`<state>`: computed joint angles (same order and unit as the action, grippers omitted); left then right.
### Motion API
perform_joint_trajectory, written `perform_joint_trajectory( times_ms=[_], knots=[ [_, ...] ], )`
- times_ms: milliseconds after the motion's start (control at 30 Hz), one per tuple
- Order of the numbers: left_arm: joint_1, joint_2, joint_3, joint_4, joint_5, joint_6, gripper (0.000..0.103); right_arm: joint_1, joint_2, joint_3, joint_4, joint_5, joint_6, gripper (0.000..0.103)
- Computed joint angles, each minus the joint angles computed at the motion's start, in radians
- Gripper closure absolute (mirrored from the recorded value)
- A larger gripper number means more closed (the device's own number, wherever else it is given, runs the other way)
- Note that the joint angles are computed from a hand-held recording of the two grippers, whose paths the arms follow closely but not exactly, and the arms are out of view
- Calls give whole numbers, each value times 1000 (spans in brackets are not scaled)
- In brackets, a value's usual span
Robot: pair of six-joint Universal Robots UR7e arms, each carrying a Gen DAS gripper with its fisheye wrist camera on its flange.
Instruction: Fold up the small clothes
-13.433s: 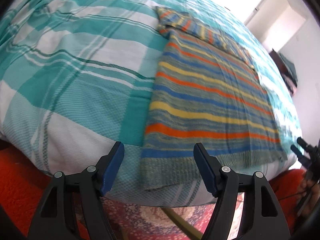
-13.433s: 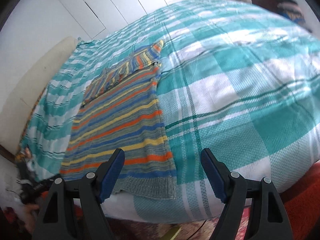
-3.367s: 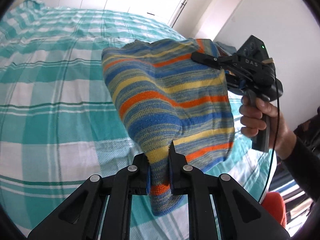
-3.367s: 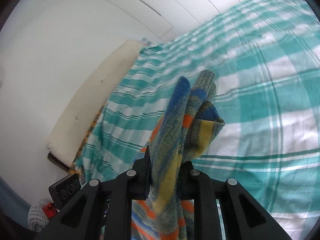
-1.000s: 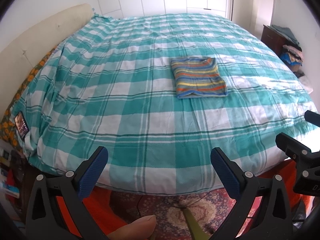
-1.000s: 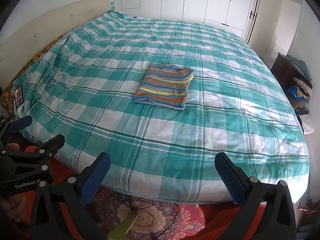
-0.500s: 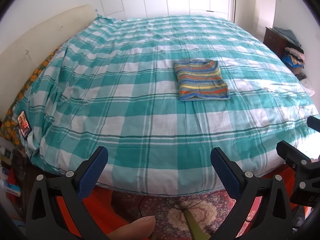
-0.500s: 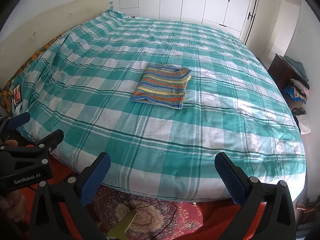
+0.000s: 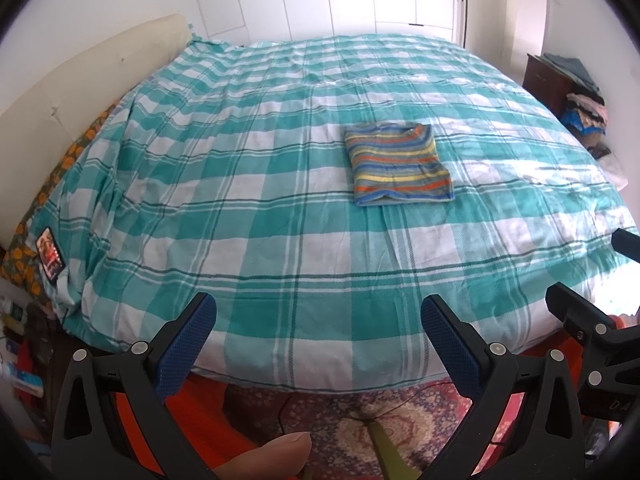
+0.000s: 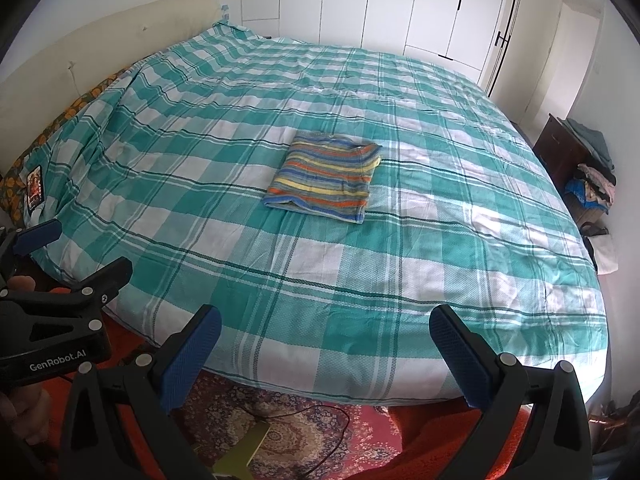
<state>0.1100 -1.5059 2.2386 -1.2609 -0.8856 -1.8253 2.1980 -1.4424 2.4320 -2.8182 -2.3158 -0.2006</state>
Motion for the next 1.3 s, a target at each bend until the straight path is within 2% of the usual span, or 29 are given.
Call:
perform_joint_trajectory(
  times_ms=[1300],
  knots=[
    [-2, 21, -11, -15, -7, 5, 1, -5, -4, 11, -11, -15, -9, 0]
  ],
)
